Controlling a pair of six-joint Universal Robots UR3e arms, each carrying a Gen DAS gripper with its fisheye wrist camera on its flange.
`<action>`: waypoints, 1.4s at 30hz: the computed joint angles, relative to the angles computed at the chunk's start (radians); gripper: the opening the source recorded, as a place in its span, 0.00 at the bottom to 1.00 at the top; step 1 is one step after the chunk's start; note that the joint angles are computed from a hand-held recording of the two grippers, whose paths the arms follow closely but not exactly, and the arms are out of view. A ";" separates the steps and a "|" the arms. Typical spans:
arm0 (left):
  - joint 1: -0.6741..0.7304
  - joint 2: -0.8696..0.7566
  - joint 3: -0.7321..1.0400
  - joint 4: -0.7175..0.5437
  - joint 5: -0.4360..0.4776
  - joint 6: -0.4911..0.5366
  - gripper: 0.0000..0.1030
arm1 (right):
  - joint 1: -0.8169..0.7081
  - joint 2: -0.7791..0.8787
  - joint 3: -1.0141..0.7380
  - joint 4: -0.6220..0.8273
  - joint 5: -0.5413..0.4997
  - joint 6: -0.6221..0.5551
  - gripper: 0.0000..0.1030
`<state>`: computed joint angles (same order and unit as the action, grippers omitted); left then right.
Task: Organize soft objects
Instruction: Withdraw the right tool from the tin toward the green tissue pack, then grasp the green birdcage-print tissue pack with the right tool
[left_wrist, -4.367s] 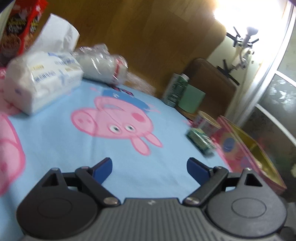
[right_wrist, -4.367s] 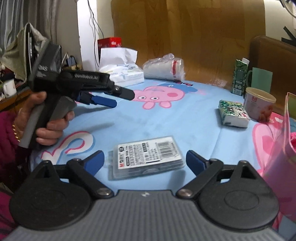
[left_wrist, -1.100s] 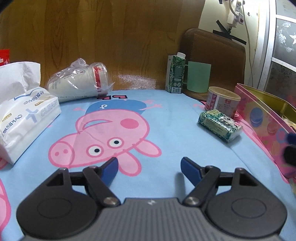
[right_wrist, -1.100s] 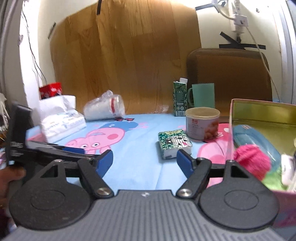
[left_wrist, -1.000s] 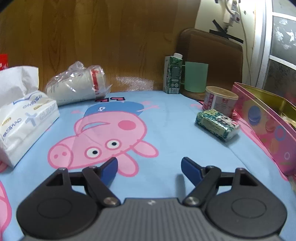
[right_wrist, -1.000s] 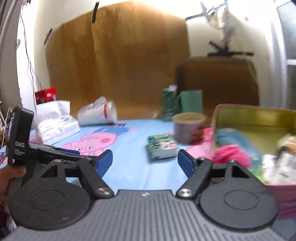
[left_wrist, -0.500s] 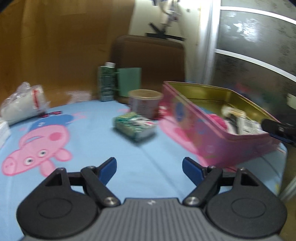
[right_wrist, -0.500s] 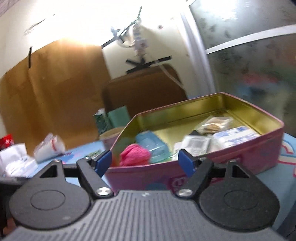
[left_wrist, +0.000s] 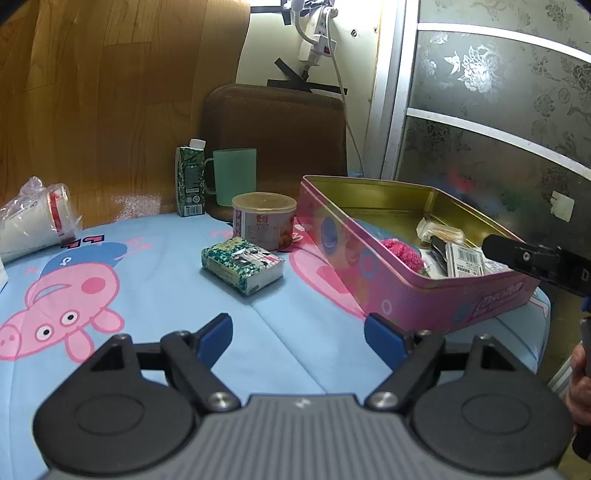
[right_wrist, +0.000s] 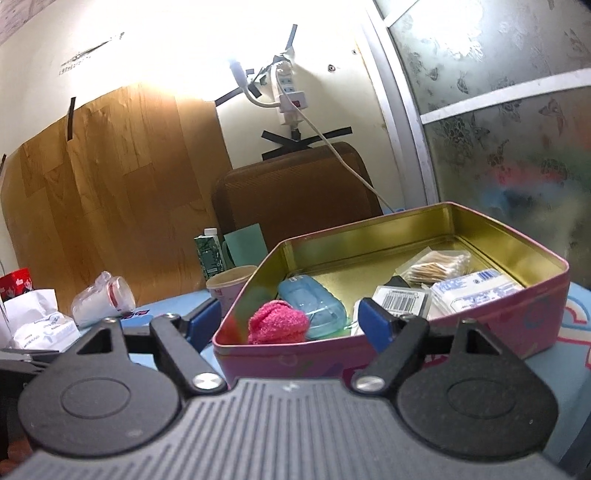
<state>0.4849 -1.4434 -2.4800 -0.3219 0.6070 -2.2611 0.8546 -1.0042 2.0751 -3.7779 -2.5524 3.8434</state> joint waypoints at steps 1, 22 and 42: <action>0.004 0.000 0.002 -0.010 -0.008 0.010 0.79 | -0.003 -0.003 0.002 0.004 0.000 0.009 0.81; 0.216 -0.426 0.152 0.469 0.093 -0.321 0.79 | -0.250 0.260 -0.867 0.727 0.582 -0.533 0.81; 0.243 -0.439 0.195 0.374 0.051 -0.354 0.87 | -0.254 0.335 -0.960 0.848 0.893 -0.567 0.57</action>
<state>0.7280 -1.8826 -2.2851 0.0523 0.6581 -2.6149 0.6005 -0.6688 1.1153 -2.9304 -1.6594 3.2767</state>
